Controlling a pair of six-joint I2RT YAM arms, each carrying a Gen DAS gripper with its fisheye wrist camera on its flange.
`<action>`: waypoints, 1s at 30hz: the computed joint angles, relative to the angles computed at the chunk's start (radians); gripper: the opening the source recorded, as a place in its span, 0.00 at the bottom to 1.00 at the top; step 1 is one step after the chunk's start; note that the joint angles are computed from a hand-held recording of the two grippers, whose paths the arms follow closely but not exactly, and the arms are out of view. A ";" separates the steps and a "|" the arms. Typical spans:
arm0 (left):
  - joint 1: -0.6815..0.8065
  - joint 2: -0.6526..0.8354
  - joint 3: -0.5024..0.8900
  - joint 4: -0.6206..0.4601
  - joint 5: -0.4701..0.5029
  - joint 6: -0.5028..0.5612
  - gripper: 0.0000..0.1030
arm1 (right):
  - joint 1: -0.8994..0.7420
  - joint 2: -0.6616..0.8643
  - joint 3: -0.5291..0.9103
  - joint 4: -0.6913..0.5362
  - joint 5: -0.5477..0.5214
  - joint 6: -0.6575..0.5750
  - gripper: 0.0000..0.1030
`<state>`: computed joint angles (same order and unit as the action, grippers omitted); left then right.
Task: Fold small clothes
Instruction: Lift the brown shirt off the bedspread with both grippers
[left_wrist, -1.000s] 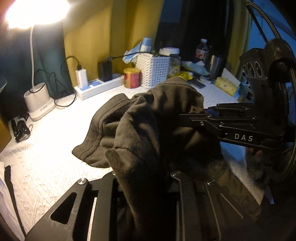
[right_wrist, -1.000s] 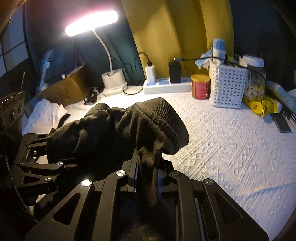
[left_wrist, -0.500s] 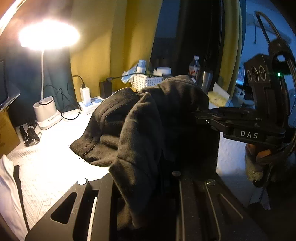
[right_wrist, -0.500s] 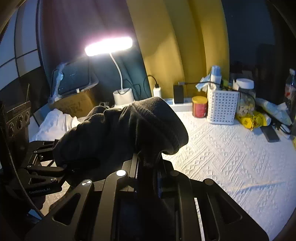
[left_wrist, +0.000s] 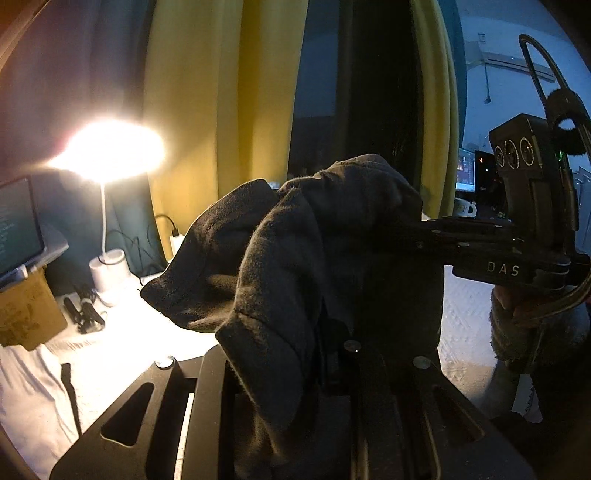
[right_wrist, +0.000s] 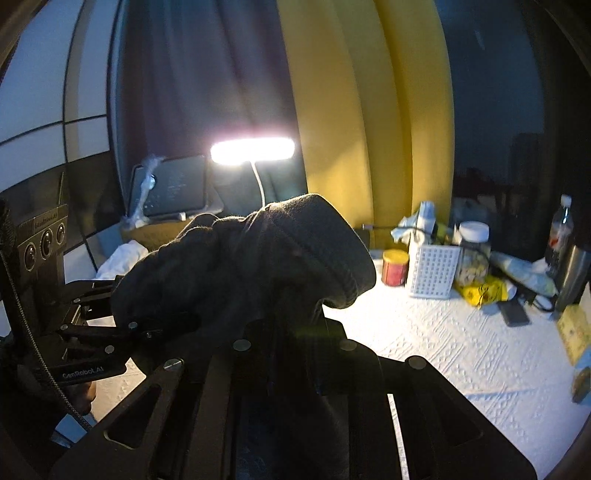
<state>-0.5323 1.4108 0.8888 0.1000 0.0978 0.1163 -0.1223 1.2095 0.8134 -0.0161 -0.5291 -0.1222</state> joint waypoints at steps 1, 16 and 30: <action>-0.002 -0.013 -0.008 0.003 -0.002 0.001 0.17 | 0.002 -0.022 -0.006 -0.004 0.002 0.002 0.16; -0.001 -0.212 -0.122 0.047 -0.007 0.018 0.17 | 0.055 -0.277 -0.046 -0.071 0.035 0.000 0.16; 0.086 -0.410 -0.223 0.088 -0.015 0.069 0.16 | 0.237 -0.379 -0.008 -0.088 0.161 0.002 0.15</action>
